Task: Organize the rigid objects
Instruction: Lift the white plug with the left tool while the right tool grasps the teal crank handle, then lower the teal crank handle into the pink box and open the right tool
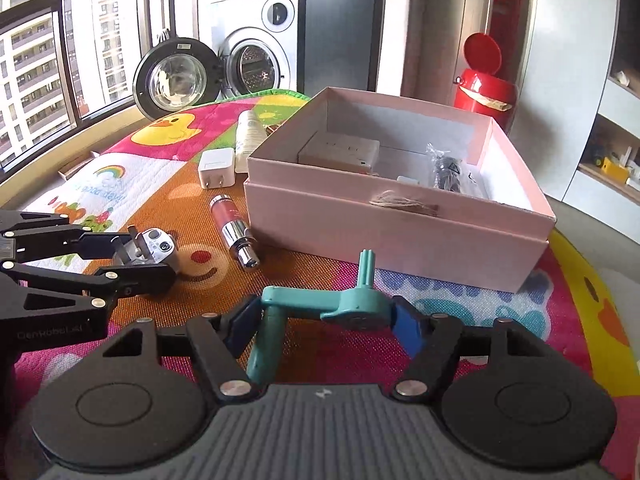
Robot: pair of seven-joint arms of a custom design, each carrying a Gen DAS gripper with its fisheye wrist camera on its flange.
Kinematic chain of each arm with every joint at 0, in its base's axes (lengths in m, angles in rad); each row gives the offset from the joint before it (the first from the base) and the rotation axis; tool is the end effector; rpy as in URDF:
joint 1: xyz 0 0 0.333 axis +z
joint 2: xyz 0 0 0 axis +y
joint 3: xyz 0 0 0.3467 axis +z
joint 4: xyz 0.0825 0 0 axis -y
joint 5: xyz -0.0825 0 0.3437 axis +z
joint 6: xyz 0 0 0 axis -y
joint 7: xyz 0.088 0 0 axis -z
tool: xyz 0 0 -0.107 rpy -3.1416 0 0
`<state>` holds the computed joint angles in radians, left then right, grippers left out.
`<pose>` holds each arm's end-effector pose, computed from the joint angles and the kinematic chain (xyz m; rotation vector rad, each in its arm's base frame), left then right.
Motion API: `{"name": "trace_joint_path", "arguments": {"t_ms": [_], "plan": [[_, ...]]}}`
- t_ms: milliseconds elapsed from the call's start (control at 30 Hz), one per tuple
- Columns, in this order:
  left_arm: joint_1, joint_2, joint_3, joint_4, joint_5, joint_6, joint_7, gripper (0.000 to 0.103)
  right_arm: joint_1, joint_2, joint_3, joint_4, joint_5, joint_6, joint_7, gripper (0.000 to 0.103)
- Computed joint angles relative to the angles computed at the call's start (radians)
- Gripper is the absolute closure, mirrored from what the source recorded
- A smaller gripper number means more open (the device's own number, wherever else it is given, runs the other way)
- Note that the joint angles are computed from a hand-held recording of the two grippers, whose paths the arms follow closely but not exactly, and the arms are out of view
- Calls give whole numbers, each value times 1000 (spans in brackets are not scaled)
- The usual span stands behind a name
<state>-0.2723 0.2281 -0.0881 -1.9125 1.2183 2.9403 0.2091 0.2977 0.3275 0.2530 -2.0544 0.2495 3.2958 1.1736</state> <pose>0.5489 -0.2671 0.4906 -1.5919 1.7651 -0.9249 0.5514 0.2882 0.4481 -2.0423 1.0388 -0.5906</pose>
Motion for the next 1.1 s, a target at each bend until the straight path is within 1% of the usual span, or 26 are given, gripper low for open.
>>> {"name": "trace_joint_path", "arguments": {"t_ms": [33, 67, 100, 133, 233, 267, 367, 400, 467, 533, 567, 600, 633, 667, 700, 733, 767, 800, 833, 900, 933, 967, 1000, 1033, 1067, 1100], "plan": [[1, -6, -5, -9, -3, 9, 17, 58, -40, -13, 40, -22, -10, 13, -11, 32], [1, -13, -7, -16, -1, 15, 29, 58, -116, -36, 110, -59, -27, 33, -26, 33], [-1, -22, -11, -25, 6, 26, 41, 58, -170, -54, 158, -88, -47, 51, -27, 32], [-1, -31, -15, -33, 8, 38, 51, 58, -213, -72, 192, -115, -71, 69, -18, 33], [12, -50, -31, -43, -41, 99, 103, 59, -311, -125, 253, -180, -145, 128, 39, 33], [12, -52, -31, -36, -51, 115, 114, 59, -365, -147, 287, -199, -185, 152, 82, 33], [-9, -32, -13, 54, -19, 134, 118, 59, -520, -185, 376, -224, -354, 206, 258, 33], [-13, -12, -13, 105, -27, 128, 146, 59, -554, -198, 388, -231, -404, 233, 312, 33], [-24, 33, -11, 200, -58, 116, 207, 59, -566, -218, 373, -240, -446, 289, 361, 33], [-41, 110, 3, 341, -97, 106, 262, 58, -559, -228, 350, -244, -471, 329, 384, 33], [-47, 154, 8, 415, -128, 101, 284, 58, -553, -232, 337, -245, -482, 345, 392, 33], [-37, 202, -7, 489, -188, 99, 330, 58, -543, -234, 324, -243, -487, 354, 393, 33], [-5, 258, -58, 563, -284, 91, 414, 58, -533, -233, 312, -238, -491, 356, 394, 33], [39, 319, -138, 642, -387, 62, 516, 58, -521, -232, 299, -233, -492, 355, 394, 33], [58, 374, -188, 720, -471, 21, 591, 57, -507, -230, 286, -226, -490, 352, 390, 33], [56, 420, -204, 792, -522, -17, 627, 58, -497, -228, 274, -222, -495, 353, 391, 33], [40, 444, -185, 835, -535, -37, 623, 58, -489, -224, 262, -215, -509, 353, 397, 33], [12, 446, -134, 843, -536, -40, 596, 58, -481, -218, 250, -204, -519, 347, 402, 33], [-6, 429, -86, 817, -508, -27, 537, 58, -468, -214, 237, -193, -517, 337, 402, 33], [-43, 364, 13, 688, -516, 56, 461, 58, -444, -200, 212, -161, -509, 304, 415, 33], [-42, 318, 32, 600, -499, 86, 410, 58, -443, -191, 206, -143, -528, 290, 440, 33], [-58, 272, 69, 513, -489, 113, 367, 58, -462, -169, 216, -108, -576, 264, 500, 33], [-88, 228, 123, 426, -474, 143, 321, 58, -486, -150, 233, -77, -626, 239, 559, 33], [-127, 190, 181, 354, -440, 166, 265, 58, -539, -115, 282, -24, -700, 194, 643, 33], [-156, 150, 227, 274, -398, 186, 215, 59, -605, -70, 356, 37, -770, 136, 715, 33], [-162, 118, 238, 212, -369, 195, 195, 59, -655, -28, 427, 87, -792, 80, 736, 33]]}}
